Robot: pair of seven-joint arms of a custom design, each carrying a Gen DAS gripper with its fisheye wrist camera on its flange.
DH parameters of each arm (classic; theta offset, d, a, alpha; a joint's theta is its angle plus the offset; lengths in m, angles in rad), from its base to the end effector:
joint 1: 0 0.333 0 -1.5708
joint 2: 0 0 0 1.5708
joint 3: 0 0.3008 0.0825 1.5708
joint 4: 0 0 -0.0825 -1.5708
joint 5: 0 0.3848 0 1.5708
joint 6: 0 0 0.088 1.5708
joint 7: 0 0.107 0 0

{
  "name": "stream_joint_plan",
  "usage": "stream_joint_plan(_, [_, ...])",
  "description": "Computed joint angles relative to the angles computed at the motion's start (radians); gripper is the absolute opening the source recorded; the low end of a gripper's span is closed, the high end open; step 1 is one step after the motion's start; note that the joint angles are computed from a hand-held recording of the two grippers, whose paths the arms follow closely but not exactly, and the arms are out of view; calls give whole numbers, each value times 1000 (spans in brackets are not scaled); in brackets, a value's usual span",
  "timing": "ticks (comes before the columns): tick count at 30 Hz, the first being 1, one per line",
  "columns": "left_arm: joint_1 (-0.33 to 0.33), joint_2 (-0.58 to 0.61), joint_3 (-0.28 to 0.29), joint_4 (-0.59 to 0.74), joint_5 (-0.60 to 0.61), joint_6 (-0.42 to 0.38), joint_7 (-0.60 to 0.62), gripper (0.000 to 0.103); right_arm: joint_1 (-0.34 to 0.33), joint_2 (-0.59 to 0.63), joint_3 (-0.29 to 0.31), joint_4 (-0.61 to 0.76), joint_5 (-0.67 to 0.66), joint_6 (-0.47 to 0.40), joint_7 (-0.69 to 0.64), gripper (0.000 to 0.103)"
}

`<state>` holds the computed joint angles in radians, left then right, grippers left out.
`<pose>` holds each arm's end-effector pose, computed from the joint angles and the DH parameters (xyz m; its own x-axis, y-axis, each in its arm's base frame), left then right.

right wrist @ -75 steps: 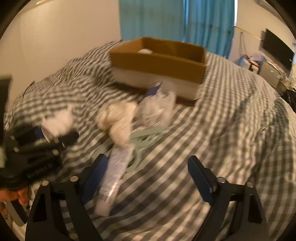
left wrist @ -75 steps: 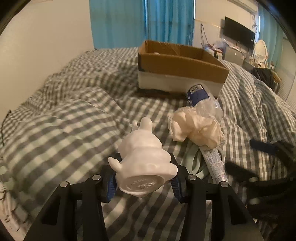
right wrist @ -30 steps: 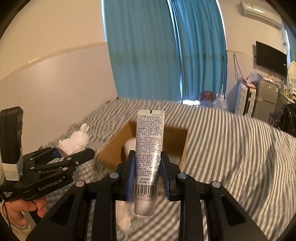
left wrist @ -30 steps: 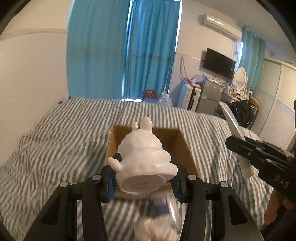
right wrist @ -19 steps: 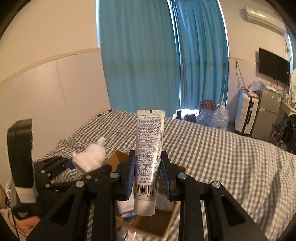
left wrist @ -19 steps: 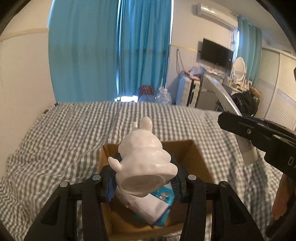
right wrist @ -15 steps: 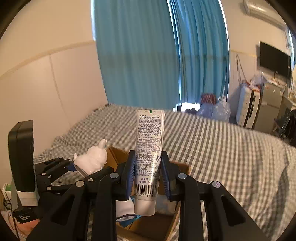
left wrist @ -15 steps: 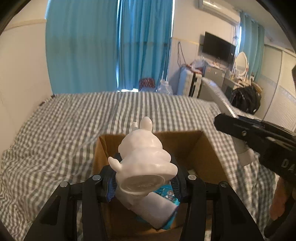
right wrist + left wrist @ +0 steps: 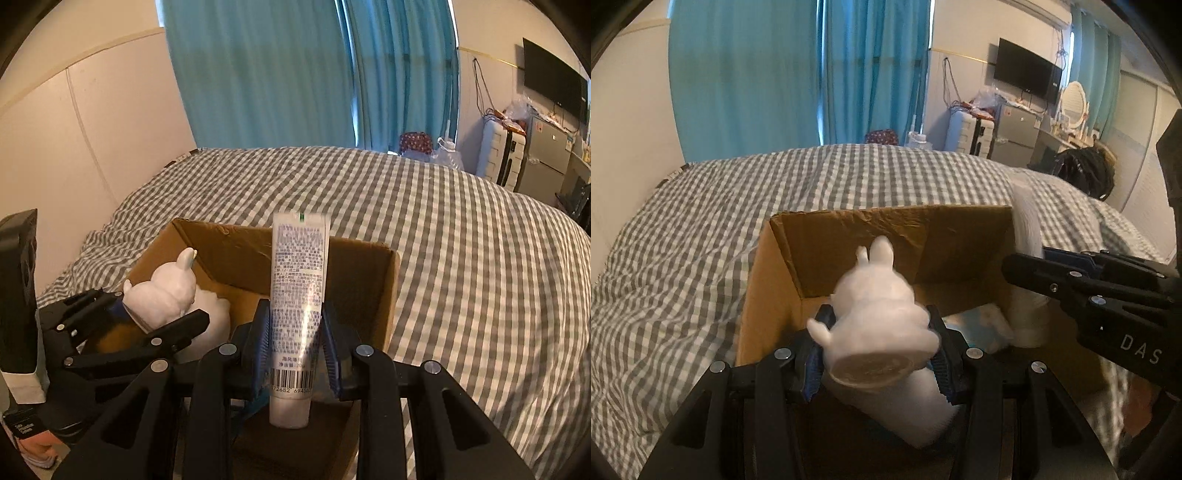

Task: Organize objects
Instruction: 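Lower the figurine and toothpaste tube into the box and open both tools, then grasp the lace cloth with the left tool while the right tool grasps the clear container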

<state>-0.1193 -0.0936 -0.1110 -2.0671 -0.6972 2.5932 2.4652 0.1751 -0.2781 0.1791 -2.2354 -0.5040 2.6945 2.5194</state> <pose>0.5598 -0.1203 0.5249 -0.6123 -0.7890 0.0506 -0.5804 0.4051 -0.7065 0.4805 0.2023 0.5491 -0.1372 -0.9781 -0.1567 -0.6685 0.2082 -0.7139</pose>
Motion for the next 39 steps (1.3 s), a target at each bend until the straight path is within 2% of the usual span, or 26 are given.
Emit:
stream_joint_plan(1, [0,-9,0,-2,4,-12,-1,54,4,-18,3,-8,3,-6,6,28])
stream_joint_plan(2, [0,-25,0,-12,11,-14,0,61,5,-27,8,-9,4,-14,9,36])
stream_joint_plan(3, [-1,-40,0,-22,23,-4,-5,66,3,-45,15,-11,-2,-31,17,51])
stream_joint_plan(4, [-3,-65,-1,-41,33,14,-13,73,-3,-70,28,-15,-17,-49,33,57])
stream_joint_plan(10, [-27,-211,52,-102,28,-18,-37,81,-4,-224,56,-33,-9,-118,21,59])
stream_joint_plan(17, [-55,-396,112,-168,61,-11,-108,99,-8,-416,132,-36,3,-257,-13,68])
stream_joint_plan(22, [-74,-503,139,-228,103,-1,-147,102,-5,-518,185,-33,15,-357,-19,71])
stream_joint_plan(29, [-94,-621,184,-358,147,24,-183,103,12,-620,232,-93,38,-424,5,88])
stream_joint_plan(36, [-106,-683,205,-517,173,121,-231,103,42,-649,277,-189,45,-435,64,94])
stream_joint_plan(39, [-136,-681,229,-571,160,178,-242,103,54,-638,282,-241,38,-413,104,94])
